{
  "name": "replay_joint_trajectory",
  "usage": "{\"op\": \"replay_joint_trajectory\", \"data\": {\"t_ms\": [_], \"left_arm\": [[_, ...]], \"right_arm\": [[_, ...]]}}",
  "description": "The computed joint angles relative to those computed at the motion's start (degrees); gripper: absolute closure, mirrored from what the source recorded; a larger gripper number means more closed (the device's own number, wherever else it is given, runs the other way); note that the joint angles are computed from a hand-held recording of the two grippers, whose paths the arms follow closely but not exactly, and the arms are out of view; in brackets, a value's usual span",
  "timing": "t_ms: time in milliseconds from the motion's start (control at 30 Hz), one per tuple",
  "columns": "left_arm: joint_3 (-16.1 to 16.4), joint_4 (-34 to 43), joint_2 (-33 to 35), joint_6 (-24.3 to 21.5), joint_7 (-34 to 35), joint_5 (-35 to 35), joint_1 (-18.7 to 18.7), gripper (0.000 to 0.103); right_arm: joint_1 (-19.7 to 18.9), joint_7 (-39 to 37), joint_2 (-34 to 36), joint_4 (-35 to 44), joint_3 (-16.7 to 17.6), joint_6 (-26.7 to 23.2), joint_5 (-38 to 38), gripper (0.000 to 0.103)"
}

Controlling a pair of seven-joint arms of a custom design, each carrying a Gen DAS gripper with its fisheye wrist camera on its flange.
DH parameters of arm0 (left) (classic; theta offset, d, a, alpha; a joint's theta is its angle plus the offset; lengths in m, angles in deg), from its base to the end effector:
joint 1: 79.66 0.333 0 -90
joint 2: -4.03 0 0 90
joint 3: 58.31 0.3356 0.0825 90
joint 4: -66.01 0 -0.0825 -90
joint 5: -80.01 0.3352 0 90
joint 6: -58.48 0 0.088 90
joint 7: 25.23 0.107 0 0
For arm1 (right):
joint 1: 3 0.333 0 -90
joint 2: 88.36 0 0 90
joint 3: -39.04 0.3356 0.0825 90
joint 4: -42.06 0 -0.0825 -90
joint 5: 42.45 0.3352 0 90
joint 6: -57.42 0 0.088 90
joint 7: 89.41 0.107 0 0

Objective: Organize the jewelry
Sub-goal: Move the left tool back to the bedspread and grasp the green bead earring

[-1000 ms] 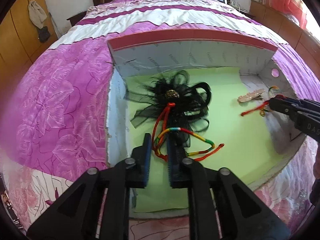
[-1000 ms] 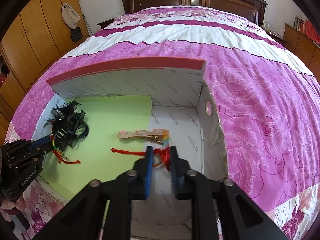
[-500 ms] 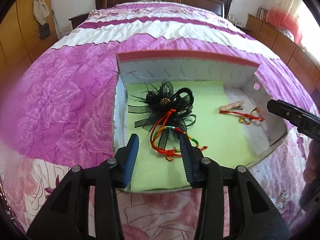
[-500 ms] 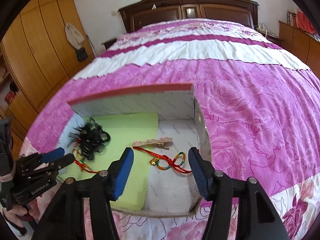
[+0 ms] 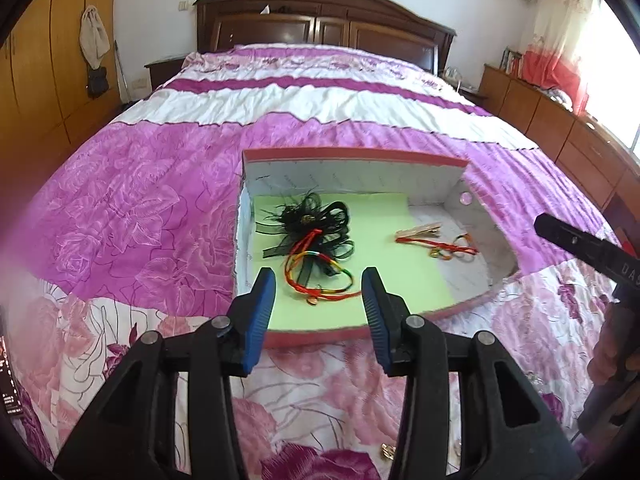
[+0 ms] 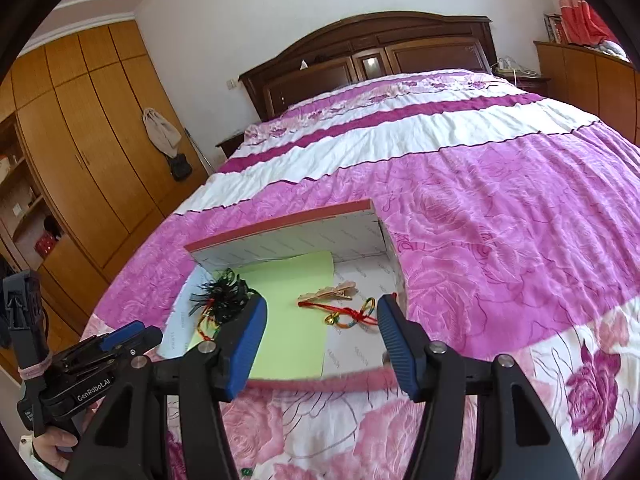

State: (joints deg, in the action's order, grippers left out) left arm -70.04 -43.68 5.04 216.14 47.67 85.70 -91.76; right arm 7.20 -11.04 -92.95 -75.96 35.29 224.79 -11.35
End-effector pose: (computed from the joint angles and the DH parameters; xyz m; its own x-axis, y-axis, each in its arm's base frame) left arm 0.5195 -0.2327 0.6171 -0.2425 -0.9616 0.1286 -0.6883 0.0771 -0.7213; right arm 0.5309 0.0262 0.6162 0.0124 -0.9432 -0.3321 -0.5965 0.2596 -0.7595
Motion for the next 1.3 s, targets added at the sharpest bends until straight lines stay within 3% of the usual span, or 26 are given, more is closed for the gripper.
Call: {"op": "replay_joint_trajectory", "data": {"t_ms": [200, 400, 667, 900, 1300], "left_arm": [[-0.9, -5.1, -4.1, 5.0, -3.3, 4.0, 0.7, 0.066], [-2.5, -10.0, -8.1, 8.2, -3.8, 4.7, 2.2, 0.065], [-4.2, -17.6, -13.7, 11.7, -1.7, 1.4, 3.8, 0.065], [-3.6, -21.9, -17.4, 7.8, 4.9, -5.1, 2.0, 0.065], [-2.0, -23.5, -19.0, -2.1, 14.9, -15.4, -1.2, 0.065]], "right_arm": [[2.1, 0.4, -5.3, -6.2, -1.0, 4.0, -0.1, 0.043], [3.8, 5.1, -10.6, -13.5, -1.9, 8.3, -6.8, 0.043], [-1.1, 12.6, -17.7, -23.7, 2.5, 14.4, -17.9, 0.042], [-3.1, 16.6, -21.9, -28.5, 3.6, 12.5, -24.3, 0.042], [-1.2, 23.0, -23.6, -31.6, -0.2, 4.9, -33.0, 0.042]]}}
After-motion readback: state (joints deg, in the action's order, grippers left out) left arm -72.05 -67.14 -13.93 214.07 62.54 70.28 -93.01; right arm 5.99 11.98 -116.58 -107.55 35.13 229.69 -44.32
